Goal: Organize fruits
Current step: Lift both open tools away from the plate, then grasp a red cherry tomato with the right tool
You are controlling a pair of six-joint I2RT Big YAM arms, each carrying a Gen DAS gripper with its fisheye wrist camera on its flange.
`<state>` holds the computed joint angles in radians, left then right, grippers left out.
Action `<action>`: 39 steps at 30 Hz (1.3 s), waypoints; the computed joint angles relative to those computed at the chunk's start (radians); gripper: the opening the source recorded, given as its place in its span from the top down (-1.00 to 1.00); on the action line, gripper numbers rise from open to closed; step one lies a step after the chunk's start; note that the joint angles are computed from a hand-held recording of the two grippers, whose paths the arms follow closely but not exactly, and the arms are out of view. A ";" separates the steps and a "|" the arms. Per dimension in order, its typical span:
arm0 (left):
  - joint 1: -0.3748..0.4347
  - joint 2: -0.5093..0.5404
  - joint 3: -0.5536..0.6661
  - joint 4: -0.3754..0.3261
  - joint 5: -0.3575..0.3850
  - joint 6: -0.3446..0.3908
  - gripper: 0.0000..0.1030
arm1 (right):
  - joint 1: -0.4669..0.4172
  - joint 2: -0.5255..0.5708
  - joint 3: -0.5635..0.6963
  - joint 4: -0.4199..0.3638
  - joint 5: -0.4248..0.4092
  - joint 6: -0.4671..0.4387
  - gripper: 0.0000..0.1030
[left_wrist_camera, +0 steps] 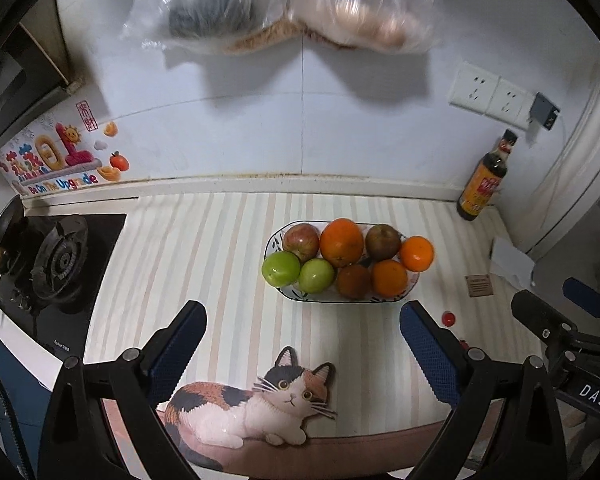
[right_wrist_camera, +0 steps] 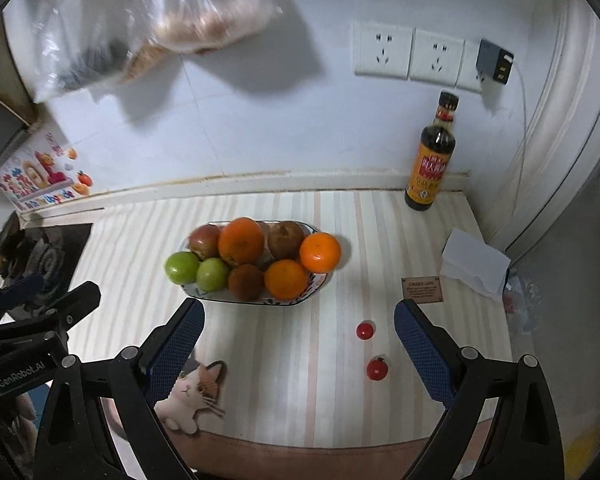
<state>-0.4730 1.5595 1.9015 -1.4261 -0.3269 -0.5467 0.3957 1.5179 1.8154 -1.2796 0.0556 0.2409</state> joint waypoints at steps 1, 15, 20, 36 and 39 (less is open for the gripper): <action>-0.007 -0.009 0.000 -0.003 -0.005 -0.003 -0.93 | 0.002 -0.013 -0.001 -0.003 -0.005 0.003 -0.90; -0.072 -0.065 0.025 -0.051 -0.047 -0.032 -0.93 | 0.040 -0.116 0.015 -0.043 0.052 -0.001 -0.90; -0.078 -0.066 0.033 -0.061 -0.057 -0.038 -0.93 | 0.039 -0.134 0.006 -0.054 0.043 0.008 -0.90; -0.062 0.016 0.045 -0.051 -0.029 -0.036 -0.96 | -0.076 -0.119 -0.082 -0.034 -0.064 0.063 -0.91; -0.054 0.079 0.071 -0.063 -0.015 -0.013 -1.00 | -0.131 -0.100 -0.139 -0.016 -0.079 0.071 -0.91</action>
<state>-0.5271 1.6385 1.9727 -1.4894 -0.3416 -0.5593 0.2642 1.4175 1.6759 -1.2959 -0.0233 0.3115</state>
